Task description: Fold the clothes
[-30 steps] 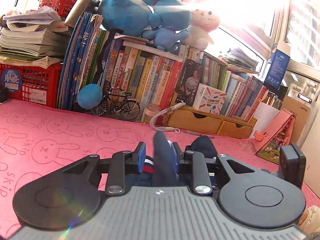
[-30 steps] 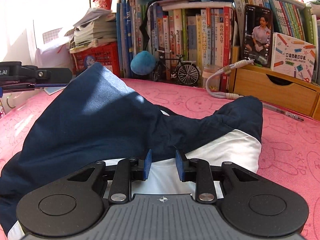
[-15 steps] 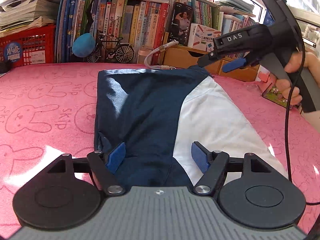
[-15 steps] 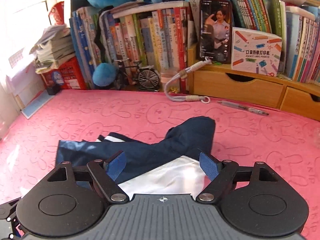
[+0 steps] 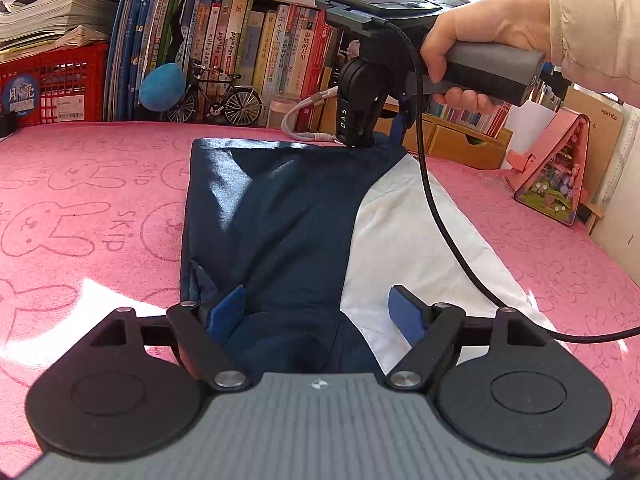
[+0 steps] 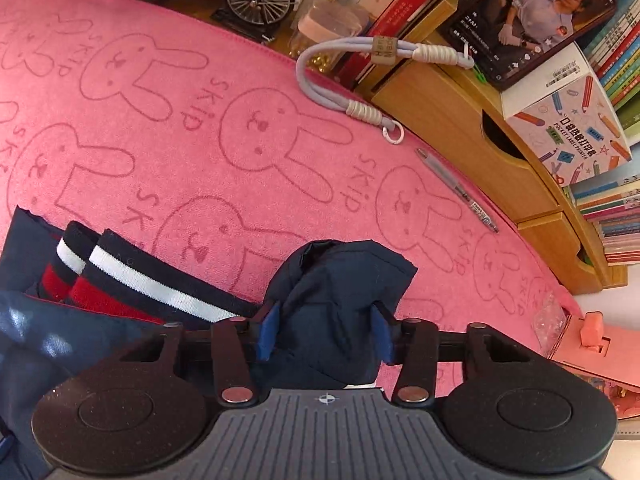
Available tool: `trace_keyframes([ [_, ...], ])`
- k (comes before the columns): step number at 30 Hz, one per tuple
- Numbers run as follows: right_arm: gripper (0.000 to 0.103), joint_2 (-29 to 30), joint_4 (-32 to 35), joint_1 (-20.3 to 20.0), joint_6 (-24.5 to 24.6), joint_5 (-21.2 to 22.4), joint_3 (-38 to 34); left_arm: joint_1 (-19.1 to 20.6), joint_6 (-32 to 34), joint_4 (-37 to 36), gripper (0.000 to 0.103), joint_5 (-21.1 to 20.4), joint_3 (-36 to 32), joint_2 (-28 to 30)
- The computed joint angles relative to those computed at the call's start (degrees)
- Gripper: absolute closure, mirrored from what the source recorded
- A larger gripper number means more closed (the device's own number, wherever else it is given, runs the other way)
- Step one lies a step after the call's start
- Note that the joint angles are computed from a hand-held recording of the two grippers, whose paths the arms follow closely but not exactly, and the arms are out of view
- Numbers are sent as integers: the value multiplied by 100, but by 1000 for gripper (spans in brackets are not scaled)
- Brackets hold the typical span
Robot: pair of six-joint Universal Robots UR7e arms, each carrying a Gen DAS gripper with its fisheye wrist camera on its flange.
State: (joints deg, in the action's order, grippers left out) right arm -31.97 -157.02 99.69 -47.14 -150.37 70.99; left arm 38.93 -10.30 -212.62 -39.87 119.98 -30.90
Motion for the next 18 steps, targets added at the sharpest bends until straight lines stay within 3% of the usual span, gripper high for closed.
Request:
trace_keyframes([
  [4, 80, 239, -1336, 15, -685, 122, -224, -1, -11, 18, 24, -15, 25, -23],
  [8, 85, 197, -2628, -87, -961, 1186, -301, -5, -16, 29, 24, -9, 40, -37],
  [10, 85, -201, -2380, -173, -555, 1861, 45, 2, -21, 18, 24, -30, 54, -54],
  [13, 64, -908, -1682, -294, 14, 2464, 734, 6, -5, -22, 24, -57, 65, -55],
  [15, 46, -1300, -1948, -397, -276, 2679, 1401, 22, 16, -119, 19, -137, 96, -64],
  [18, 33, -1891, -2280, -602, -484, 3034, 2374, 158, -63, -608, 13, -686, 395, -249],
])
